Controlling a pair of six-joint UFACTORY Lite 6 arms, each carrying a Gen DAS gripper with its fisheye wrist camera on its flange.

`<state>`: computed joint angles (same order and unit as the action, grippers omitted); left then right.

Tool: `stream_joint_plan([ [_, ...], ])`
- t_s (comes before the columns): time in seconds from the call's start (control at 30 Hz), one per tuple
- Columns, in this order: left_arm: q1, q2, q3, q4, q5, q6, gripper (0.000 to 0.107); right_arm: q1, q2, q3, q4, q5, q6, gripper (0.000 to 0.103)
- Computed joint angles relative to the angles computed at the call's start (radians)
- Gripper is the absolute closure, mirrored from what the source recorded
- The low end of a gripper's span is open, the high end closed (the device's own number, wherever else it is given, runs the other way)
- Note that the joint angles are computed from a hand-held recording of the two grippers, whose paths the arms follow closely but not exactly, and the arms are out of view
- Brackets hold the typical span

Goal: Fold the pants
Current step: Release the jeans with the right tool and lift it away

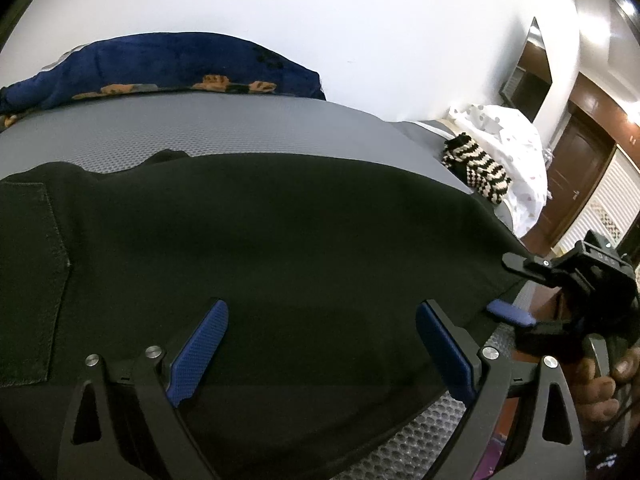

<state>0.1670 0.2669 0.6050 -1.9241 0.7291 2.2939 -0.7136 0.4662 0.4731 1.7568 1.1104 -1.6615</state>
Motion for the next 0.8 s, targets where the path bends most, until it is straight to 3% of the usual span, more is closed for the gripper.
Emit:
stream_joint_plan([
  [0.13, 0.007, 0.004, 0.002, 0.007, 0.008, 0.001, 0.012, -0.005, 0.041, -0.011, 0.044, 0.037, -0.019, 0.065],
  [0.27, 0.002, 0.002, -0.003, -0.003, 0.006, 0.014, 0.011, 0.017, 0.075, 0.026, 0.03, -0.029, 0.005, 0.102],
  [0.6, 0.036, -0.033, 0.03, 0.143, 0.018, -0.176, 0.011, -0.112, 0.031, 0.032, -0.173, 0.006, 0.092, 0.1],
  [0.73, 0.011, -0.083, -0.007, 0.108, 0.015, -0.12, 0.011, -0.134, 0.017, 0.008, -0.206, -0.031, 0.096, 0.1],
  [0.8, -0.035, -0.082, -0.022, 0.049, -0.023, -0.039, 0.011, -0.163, 0.129, 0.041, -0.207, -0.019, 0.084, 0.103],
])
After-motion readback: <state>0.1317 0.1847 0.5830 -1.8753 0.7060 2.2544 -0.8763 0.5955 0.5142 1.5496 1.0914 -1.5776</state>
